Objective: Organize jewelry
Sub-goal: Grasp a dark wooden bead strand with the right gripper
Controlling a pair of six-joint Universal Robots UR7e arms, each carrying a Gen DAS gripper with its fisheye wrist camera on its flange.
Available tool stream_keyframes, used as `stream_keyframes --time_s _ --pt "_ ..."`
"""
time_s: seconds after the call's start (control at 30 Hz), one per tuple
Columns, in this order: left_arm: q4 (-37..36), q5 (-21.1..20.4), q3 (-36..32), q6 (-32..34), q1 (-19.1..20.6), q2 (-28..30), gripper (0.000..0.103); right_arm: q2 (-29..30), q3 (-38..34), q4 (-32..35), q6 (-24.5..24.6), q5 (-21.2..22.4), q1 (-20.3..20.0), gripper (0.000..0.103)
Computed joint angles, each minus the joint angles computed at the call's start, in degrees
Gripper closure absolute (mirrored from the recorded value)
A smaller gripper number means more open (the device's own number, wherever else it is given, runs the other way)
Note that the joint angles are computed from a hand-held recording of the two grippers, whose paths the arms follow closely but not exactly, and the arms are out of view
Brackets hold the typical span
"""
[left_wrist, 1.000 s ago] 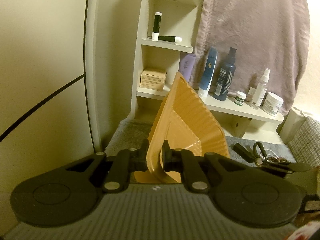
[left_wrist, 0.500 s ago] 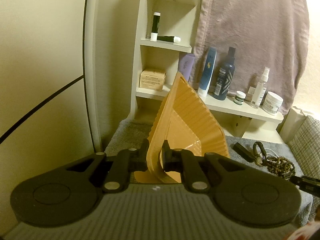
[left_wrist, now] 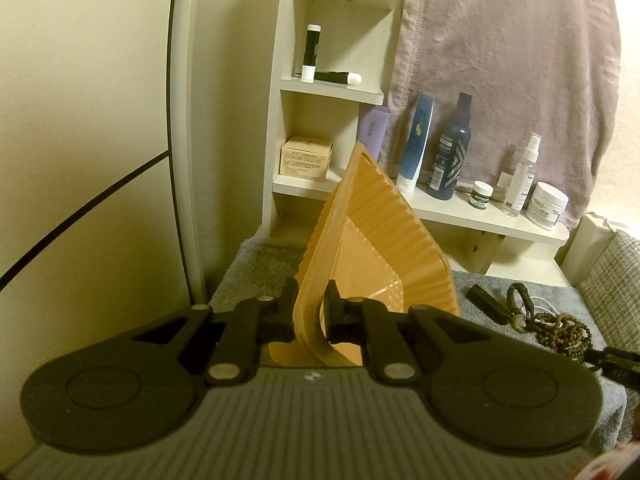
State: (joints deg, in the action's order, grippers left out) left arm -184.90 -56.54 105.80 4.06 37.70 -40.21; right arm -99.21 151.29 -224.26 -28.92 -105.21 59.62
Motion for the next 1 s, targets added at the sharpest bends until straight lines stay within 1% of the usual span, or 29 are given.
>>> stream_keyframes --time_s 0.03,0.07,0.2,0.27,0.4,0.5,0.57,0.6,0.63,0.7,0.77,0.8,0.83,0.87,0.93,1.0 --pt "0.0 0.0 0.0 0.0 0.0 0.0 0.092 0.7 -0.5 0.6 -1.9 -0.6 0.8 0.076" --pt "0.0 -0.1 0.0 0.0 0.0 0.0 0.092 1.6 -1.0 0.8 -3.3 -1.3 1.5 0.080" --pt "0.1 -0.1 -0.1 0.1 0.0 0.0 0.092 4.5 -3.6 4.6 -7.3 -5.1 3.7 0.081" --pt "0.1 -0.1 -0.1 0.0 0.0 0.0 0.092 6.8 -4.3 2.3 -10.9 -6.9 4.8 0.081" --pt "0.2 -0.2 -0.1 0.0 0.1 -0.2 0.092 8.0 -5.2 3.0 -16.5 -9.9 6.8 0.081" --pt "0.3 -0.3 -0.1 -0.2 0.1 -0.2 0.092 6.5 -5.6 6.3 -15.4 -9.6 6.3 0.081" --pt "0.5 -0.3 0.0 -0.3 0.1 -0.4 0.092 4.9 -6.0 9.8 -14.1 -11.1 6.6 0.081" --pt "0.4 -0.3 0.1 -0.3 0.1 -0.4 0.092 4.5 -6.0 10.9 -14.1 -12.0 6.7 0.081" --pt "0.2 -0.2 0.2 -0.3 0.0 -0.3 0.092 4.4 -5.6 10.7 -15.2 -11.5 6.3 0.081" --pt "0.2 -0.2 0.2 -0.3 0.1 -0.3 0.092 4.9 -4.4 7.5 -18.8 -9.6 5.1 0.081" --pt "0.3 -0.1 0.1 -0.5 0.0 -0.3 0.092 5.7 -4.0 5.6 -22.0 -8.9 4.8 0.081" --pt "0.3 -0.1 0.1 -0.4 0.0 -0.3 0.092 6.0 -4.0 4.9 -23.4 -8.6 4.7 0.083" --pt "0.3 0.0 0.1 -0.6 0.0 -0.2 0.092 6.2 -3.9 4.6 -24.3 -8.2 4.5 0.092" --pt "0.2 0.0 0.2 -0.6 0.0 -0.3 0.092 5.3 -3.9 6.2 -24.8 -7.3 4.2 0.096" --pt "0.2 0.1 0.1 -0.6 0.0 -0.2 0.092 6.5 -4.0 4.7 -27.1 -8.5 5.0 0.096" --pt "0.3 0.1 0.1 -0.7 -0.1 -0.2 0.092 6.6 -3.6 3.8 -27.6 -8.7 5.2 0.097"
